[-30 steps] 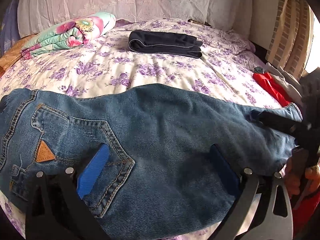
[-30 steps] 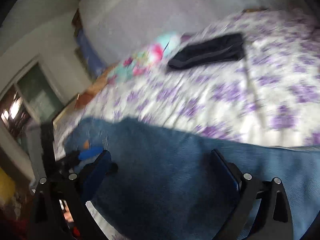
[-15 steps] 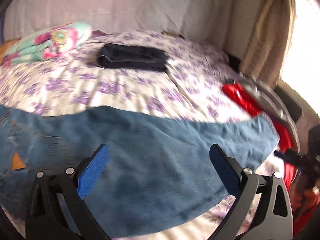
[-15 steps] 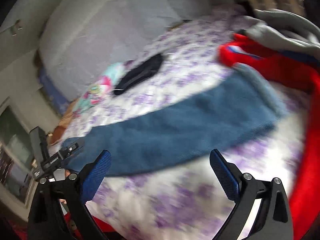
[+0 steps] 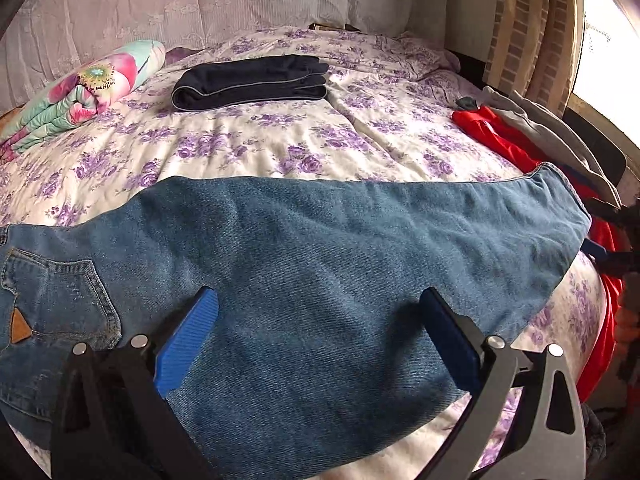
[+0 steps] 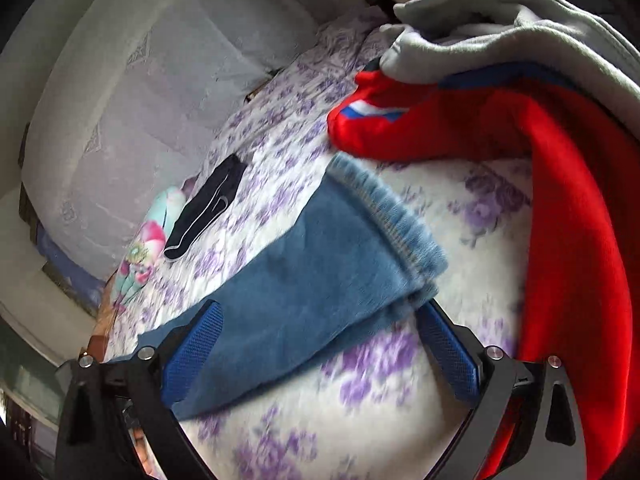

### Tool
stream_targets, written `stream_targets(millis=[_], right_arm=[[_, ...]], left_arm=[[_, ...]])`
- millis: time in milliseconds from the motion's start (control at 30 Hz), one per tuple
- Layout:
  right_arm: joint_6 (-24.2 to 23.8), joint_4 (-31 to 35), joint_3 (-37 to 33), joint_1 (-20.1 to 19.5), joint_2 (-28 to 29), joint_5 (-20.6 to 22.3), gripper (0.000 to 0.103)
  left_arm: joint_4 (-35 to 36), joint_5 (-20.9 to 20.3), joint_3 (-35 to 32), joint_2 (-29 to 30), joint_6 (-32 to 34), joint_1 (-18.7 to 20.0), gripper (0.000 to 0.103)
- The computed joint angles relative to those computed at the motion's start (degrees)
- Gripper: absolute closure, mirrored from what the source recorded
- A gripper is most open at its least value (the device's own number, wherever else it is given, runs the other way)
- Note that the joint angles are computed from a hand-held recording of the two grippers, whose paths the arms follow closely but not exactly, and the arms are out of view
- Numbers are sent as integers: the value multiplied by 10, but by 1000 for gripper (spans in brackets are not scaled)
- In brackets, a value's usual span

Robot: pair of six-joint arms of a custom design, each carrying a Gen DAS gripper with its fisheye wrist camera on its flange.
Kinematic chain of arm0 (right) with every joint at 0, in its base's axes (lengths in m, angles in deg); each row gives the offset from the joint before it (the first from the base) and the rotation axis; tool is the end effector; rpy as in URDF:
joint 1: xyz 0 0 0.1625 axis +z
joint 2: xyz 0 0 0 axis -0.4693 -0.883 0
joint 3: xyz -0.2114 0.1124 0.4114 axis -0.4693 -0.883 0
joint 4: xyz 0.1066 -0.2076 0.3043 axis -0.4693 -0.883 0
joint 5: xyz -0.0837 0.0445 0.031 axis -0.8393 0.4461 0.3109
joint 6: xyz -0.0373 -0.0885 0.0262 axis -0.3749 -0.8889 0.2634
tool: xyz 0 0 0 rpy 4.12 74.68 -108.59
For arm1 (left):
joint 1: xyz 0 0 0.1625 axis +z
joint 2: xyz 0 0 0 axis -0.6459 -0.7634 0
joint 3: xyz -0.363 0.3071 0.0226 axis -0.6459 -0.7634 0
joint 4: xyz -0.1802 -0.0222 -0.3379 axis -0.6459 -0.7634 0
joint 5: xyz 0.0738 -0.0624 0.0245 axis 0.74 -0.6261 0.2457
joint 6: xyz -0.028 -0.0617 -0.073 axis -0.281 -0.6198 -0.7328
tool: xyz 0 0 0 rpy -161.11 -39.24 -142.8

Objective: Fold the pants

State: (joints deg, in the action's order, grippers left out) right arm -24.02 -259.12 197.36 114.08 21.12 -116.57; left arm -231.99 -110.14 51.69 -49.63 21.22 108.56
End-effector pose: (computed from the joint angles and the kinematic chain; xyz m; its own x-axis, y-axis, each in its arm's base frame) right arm 0.0830 -0.4744 0.1370 -0.9705 0.1846 0.1550 -0.0339 0.5322 -0.8460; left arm -0.0283 -0.5629 0.1847 -0.7418 0.3348 -0.5811 0.6175 0.6789 -0.3972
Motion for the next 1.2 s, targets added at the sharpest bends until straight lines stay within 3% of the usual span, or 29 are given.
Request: stream_targets(millis=[100, 133, 167, 200, 267, 367, 500, 567, 667, 800, 900, 1033, 1100, 1200], right_arm=[[-34, -44, -19, 11, 27, -41, 38], [-37, -57, -18, 5, 32, -33, 64], [-31, -56, -13, -7, 31, -4, 74], [-15, -58, -5, -24, 30, 32, 75], [-17, -84, -2, -26, 37, 47, 81], [-82, -106, -21, 22, 44, -7, 84], [-212, -111, -70, 103, 65, -70, 85], [-302, -110, -111, 152, 96, -100, 85], [-401, -74, -160, 199, 138, -121, 85], [-516, -10, -219, 230, 198, -159, 86], [-558, 33, -239, 238, 230, -176, 86], [-608, 6, -255, 251, 259, -200, 86], [-596, 59, -254, 253, 249, -225, 77], [-650, 55, -249, 256, 256, -244, 72]], left_arm=[[-2, 0, 3, -1, -1, -1, 5], [-3, -2, 4, -2, -2, -1, 5], [-5, -6, 6, -4, -4, 1, 5], [-12, -6, 9, -7, -9, 2, 5], [-50, -4, 23, -18, -23, 6, 5], [-99, -13, 48, -53, -13, 17, 5], [-218, 33, 75, -94, 15, 32, 5], [-230, 32, 79, -119, 1, 49, 5], [-224, 15, 87, -159, -39, 85, 5], [-188, -2, 89, -185, -74, 122, 5], [-190, 3, 96, -187, -77, 138, 5], [-179, -5, 97, -189, -82, 155, 5], [-170, -14, 95, -189, -88, 163, 5], [-173, -16, 95, -185, -88, 166, 5]])
